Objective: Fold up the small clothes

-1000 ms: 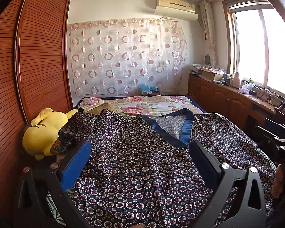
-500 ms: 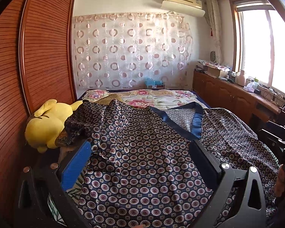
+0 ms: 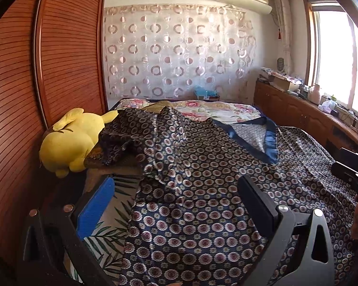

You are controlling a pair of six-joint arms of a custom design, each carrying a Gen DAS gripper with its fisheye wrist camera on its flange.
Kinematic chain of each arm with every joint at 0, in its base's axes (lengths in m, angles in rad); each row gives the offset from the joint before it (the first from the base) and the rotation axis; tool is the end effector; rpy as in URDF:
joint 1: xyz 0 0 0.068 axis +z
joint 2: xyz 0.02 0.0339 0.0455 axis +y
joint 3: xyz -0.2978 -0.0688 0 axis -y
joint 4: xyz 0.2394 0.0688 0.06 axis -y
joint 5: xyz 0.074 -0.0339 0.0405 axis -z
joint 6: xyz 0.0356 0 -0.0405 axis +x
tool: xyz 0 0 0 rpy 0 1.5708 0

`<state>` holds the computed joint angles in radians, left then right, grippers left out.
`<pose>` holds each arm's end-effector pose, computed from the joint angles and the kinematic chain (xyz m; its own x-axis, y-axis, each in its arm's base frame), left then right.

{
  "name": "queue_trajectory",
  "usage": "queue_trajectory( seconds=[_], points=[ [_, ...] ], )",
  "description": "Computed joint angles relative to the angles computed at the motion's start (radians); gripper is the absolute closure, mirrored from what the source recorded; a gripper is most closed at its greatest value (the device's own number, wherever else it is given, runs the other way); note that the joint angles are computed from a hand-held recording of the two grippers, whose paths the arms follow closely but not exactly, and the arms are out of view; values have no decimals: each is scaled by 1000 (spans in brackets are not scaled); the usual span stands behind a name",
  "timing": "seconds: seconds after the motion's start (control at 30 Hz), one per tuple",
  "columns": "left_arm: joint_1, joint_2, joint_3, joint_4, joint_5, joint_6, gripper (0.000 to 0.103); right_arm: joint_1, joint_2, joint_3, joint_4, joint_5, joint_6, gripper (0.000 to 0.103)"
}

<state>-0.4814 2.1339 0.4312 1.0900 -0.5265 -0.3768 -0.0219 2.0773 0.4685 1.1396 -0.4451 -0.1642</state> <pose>0.2677 -0.1197 0.0599 -0.4872 -0.1044 -0.8670 -0.1541 0.9875 -0.0323 0.3103 0.0085 0.0844 -0.3865 -0.1391 -0.9118 -0.4332 0.9001 0.0463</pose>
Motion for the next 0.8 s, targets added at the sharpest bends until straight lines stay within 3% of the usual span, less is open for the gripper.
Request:
queue_trajectory(
  seconds=[0.2,0.4,0.63,0.8],
  points=[
    [75,27,-18,23,36,31,0,37,-1,99,-173,1,-55,0],
    [212,37,-46,80,166,91,0,47,-1,173,-304,-15,-82,0],
    [340,39,37,-20,293,165,1,54,-20,229,-407,-32,-116,0],
    [402,62,126,-122,356,190,14,66,-27,261,-440,-36,-131,0]
  ],
)
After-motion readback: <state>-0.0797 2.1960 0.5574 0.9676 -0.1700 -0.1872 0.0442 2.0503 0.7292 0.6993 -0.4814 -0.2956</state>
